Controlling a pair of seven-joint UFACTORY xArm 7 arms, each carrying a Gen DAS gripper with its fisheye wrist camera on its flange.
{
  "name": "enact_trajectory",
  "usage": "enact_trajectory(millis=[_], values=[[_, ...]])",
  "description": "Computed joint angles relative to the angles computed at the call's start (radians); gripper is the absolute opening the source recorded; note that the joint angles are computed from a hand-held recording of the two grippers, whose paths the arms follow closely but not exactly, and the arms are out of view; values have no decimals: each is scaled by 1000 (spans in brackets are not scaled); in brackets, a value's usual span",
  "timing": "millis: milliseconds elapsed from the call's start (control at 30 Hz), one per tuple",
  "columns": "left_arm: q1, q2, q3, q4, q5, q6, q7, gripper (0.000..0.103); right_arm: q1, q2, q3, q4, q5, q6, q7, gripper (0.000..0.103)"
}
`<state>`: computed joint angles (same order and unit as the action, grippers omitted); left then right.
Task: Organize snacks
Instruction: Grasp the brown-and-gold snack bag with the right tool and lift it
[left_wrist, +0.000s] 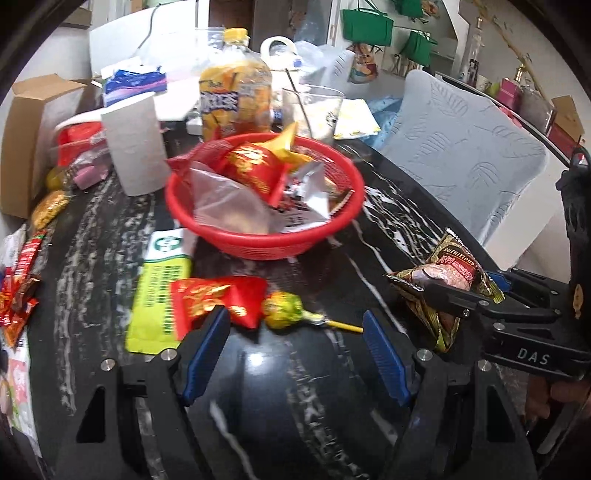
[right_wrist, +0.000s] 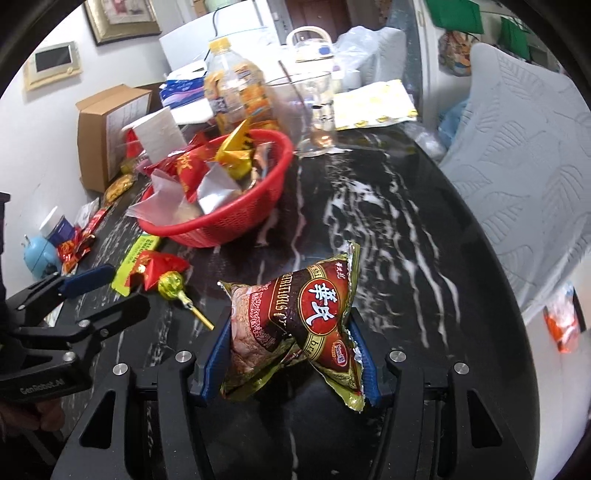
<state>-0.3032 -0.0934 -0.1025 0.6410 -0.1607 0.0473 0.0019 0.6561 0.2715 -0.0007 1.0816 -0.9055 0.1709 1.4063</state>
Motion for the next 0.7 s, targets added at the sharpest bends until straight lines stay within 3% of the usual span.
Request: enact_trajectory(millis=[133,200,267,500,533,600,700], values=[[3,39,-12,24,15,-10,-16,73,2,-22,-18,-26,-45,-12,49,57],[12,58,-19,41,38,6,-37,61,-4,-28,-22,-33,-73,-20,80,57],[12,78,-20,58,17,19,-23,60,-14,-27,-21,-34,-92,-30,100,57],[37,125,-29,95,21,32,-37,55,-34,-2,-14,-24,-68,-56,67,57],[42,135,-32,103,1,40,-29,52,-31,1,-18,-23,-64,-59,63,57],[47,146,-28,108,14,42,-54,33,-28,7,-22,-21,-45,-66,46,58],[66,141,-64,104,-100,49,53,26,-14,9,-33,-18,-26,-67,24,58]])
